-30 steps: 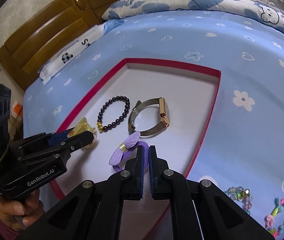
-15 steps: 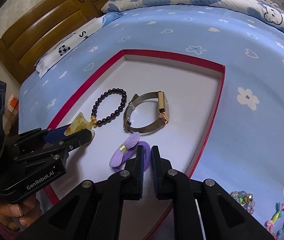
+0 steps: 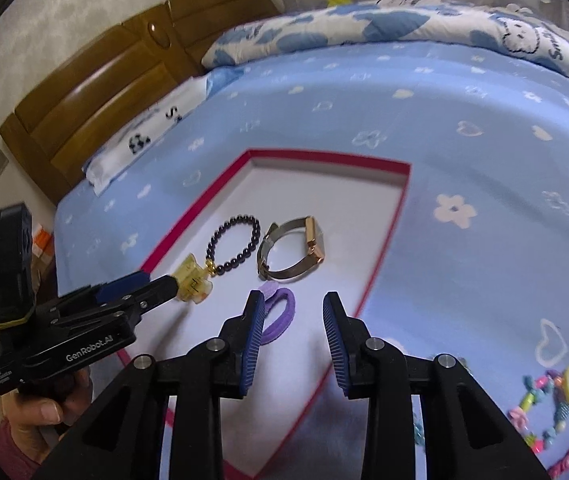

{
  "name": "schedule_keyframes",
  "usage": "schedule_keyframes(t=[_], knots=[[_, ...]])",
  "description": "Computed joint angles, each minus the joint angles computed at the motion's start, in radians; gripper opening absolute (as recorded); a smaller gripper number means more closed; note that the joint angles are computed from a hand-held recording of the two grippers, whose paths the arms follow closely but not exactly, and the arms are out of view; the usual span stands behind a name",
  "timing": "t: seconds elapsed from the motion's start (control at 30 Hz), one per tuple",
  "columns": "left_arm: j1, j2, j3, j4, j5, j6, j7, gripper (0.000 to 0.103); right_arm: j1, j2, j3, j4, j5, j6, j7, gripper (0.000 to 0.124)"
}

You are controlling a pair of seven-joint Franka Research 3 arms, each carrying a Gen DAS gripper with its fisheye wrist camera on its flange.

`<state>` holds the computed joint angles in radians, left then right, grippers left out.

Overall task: Organize jewelry
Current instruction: 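Move both open tools back over the remaining jewelry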

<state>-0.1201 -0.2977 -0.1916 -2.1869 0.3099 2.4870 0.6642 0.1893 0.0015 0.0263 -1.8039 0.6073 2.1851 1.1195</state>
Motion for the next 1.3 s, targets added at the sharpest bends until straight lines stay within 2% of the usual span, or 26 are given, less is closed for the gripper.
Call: schedule_keyframes(t=[0.07,0.17,0.3,0.37,0.87,1.3], knots=[[-0.004,-0.033,-0.009,-0.022,0.002,0.010,-0.025,0.065,-0.005,-0.029,-0.006,-0.027,0.015,0.020,-0.007,0.036],[-0.015,-0.079,-0.016,-0.052,-0.003,0.021,-0.044,0.070,-0.013,-0.073,-0.018,-0.069,0.037,0.043,-0.018,0.052],[-0.035,-0.128,-0.018,-0.079,-0.022,0.026,-0.047,0.080,-0.027,-0.129,-0.040,-0.115,0.058,0.060,-0.017,0.060],[-0.044,-0.144,-0.023,-0.083,-0.027,0.024,-0.044,0.082,-0.036,-0.156,-0.052,-0.135,0.064,0.069,-0.013,0.062],[-0.118,-0.141,-0.038,-0.038,-0.083,0.029,0.033,0.083,-0.100,-0.325,-0.121,-0.256,0.035,0.090,-0.002,0.064],[-0.137,-0.089,-0.073,0.027,-0.056,0.018,0.049,0.084,-0.172,-0.422,-0.178,-0.338,0.007,0.113,0.023,0.064]])
